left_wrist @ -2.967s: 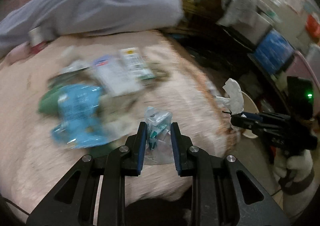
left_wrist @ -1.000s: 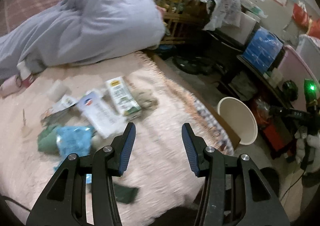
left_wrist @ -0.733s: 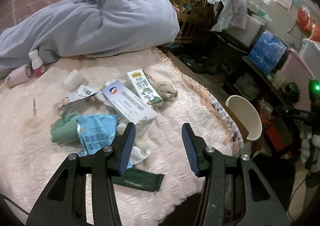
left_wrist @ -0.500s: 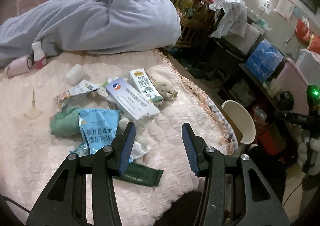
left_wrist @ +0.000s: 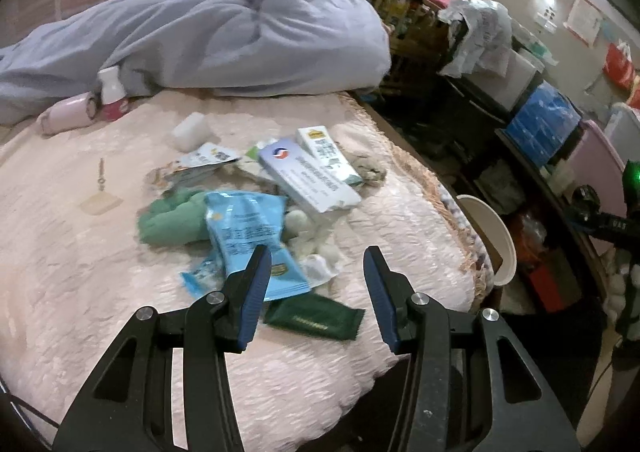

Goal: Collect trash
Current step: 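Move both open grippers back over the trash on the bed, then grasp the blue snack bag with the left gripper while the right gripper grasps the beige crumpled cloth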

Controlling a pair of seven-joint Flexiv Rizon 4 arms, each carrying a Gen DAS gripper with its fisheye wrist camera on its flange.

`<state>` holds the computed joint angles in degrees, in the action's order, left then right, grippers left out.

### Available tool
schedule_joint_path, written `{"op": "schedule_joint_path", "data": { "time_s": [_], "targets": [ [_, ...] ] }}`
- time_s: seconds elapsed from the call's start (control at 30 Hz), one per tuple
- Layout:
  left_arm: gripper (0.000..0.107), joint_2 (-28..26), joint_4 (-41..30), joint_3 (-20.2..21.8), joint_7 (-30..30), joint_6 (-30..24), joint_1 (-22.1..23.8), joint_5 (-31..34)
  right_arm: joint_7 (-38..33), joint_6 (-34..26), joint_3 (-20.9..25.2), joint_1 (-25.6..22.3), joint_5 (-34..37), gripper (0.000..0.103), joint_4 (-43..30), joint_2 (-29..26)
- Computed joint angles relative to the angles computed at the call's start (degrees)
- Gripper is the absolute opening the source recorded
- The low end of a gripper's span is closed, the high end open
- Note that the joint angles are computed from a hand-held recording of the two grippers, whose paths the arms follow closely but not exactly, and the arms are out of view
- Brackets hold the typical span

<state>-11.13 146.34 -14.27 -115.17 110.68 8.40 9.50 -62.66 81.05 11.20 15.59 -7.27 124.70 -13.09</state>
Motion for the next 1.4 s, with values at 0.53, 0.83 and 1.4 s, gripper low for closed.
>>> {"op": "schedule_joint_path", "data": {
  "time_s": [0.53, 0.83, 1.4],
  "targets": [
    [0.046, -2.8, 5.6, 14.2, 2.7, 2.7, -12.0, -14.1, -10.3, 0.1, 6.4, 4.0, 0.7, 0.066, -9.3, -13.1],
    [0.046, -7.8, 3.6, 19.4, 8.0, 3.4, -23.3, -30.5, -16.7, -1.4, 9.5, 7.4, -1.1, 0.066, -21.4, -25.3],
    [0.046, -18.0, -6.0, 3.5, -5.9, 3.3, -0.7, -9.9, -13.3, -5.1, 1.9, 10.7, -6.1, 0.066, -37.5, -36.2]
  ]
}}
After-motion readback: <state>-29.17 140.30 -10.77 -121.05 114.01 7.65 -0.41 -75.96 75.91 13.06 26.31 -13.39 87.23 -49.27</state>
